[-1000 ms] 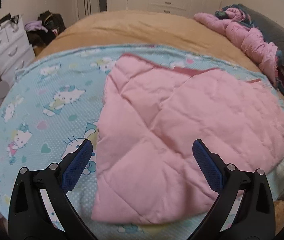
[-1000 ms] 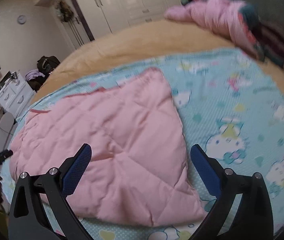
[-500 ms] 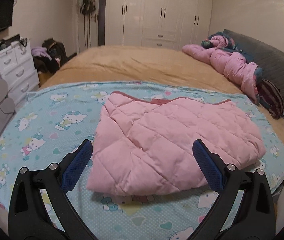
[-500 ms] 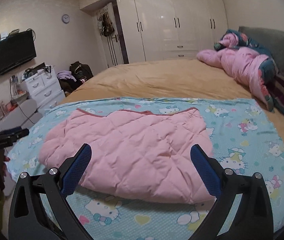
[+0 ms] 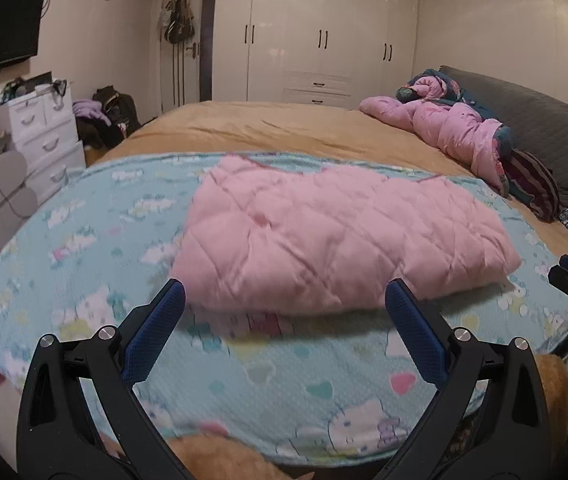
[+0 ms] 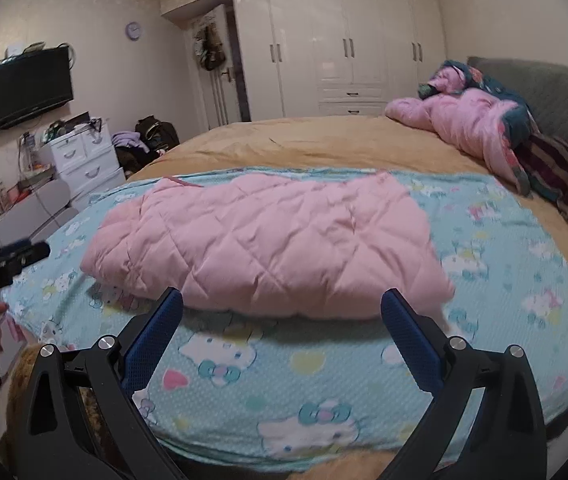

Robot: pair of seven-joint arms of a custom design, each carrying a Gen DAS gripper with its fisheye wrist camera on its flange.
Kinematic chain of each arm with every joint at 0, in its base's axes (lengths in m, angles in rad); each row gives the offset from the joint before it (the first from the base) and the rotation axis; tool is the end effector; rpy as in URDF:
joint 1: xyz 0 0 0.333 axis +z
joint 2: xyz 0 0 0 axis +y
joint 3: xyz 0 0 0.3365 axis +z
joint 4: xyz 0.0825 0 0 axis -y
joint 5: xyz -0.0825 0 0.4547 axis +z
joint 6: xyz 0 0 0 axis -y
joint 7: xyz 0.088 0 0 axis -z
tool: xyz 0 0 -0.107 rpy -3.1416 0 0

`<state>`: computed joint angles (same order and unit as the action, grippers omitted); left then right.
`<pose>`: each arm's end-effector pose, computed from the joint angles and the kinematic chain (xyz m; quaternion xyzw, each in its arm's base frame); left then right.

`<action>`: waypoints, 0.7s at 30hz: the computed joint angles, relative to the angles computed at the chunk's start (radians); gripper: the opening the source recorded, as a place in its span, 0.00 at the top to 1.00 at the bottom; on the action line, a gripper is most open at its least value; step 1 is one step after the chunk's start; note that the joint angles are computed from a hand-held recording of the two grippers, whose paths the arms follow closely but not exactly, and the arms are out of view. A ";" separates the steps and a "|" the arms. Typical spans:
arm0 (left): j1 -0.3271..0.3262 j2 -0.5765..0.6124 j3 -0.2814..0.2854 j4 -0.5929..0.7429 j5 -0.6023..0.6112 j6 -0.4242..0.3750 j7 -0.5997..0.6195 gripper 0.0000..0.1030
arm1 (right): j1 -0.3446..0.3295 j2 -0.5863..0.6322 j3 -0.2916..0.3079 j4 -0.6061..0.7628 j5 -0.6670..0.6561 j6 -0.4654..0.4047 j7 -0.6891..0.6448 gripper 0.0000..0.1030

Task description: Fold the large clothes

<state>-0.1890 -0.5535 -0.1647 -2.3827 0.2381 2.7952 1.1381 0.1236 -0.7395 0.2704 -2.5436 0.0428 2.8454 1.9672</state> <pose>0.4551 -0.1945 0.6314 -0.5836 0.6611 -0.3686 0.2940 0.3987 0.1880 0.6218 -0.6144 0.6162 -0.2590 0.4192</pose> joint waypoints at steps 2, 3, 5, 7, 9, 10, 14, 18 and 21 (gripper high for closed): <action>0.026 -0.025 -0.029 -0.027 0.016 -0.002 -0.048 0.09 | 0.006 -0.005 0.001 -0.016 0.017 -0.008 0.022 0.04; 0.018 -0.036 -0.026 -0.040 0.012 -0.004 -0.056 0.09 | 0.010 -0.003 0.001 -0.018 0.021 -0.019 0.029 0.04; -0.018 -0.043 0.000 -0.052 -0.015 -0.018 -0.044 0.09 | 0.021 0.001 -0.005 -0.019 0.021 -0.032 0.026 0.04; -0.016 -0.048 -0.008 -0.056 -0.009 -0.030 -0.045 0.09 | 0.024 -0.002 -0.004 -0.020 0.017 -0.039 0.028 0.04; -0.005 -0.053 -0.021 -0.057 0.006 -0.042 -0.055 0.09 | 0.035 -0.002 -0.011 -0.023 0.020 -0.033 0.025 0.04; -0.007 -0.054 -0.021 -0.056 0.006 -0.049 -0.055 0.09 | 0.041 -0.001 -0.015 -0.022 0.023 -0.032 0.022 0.04; -0.013 -0.057 -0.018 -0.058 0.004 -0.061 -0.063 0.09 | 0.063 0.001 -0.030 -0.025 0.042 -0.034 0.011 0.04; -0.015 -0.062 -0.018 -0.059 0.005 -0.070 -0.067 0.09 | 0.068 0.000 -0.032 -0.025 0.047 -0.038 0.004 0.04; -0.009 -0.063 -0.023 -0.059 0.012 -0.071 -0.075 0.09 | 0.067 -0.002 -0.031 -0.023 0.047 -0.045 0.001 0.04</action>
<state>-0.1981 -0.6169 -0.1879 -2.4412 0.2498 2.7243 1.0633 0.1908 -0.7416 0.2395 -2.5663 0.0901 2.8006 1.9683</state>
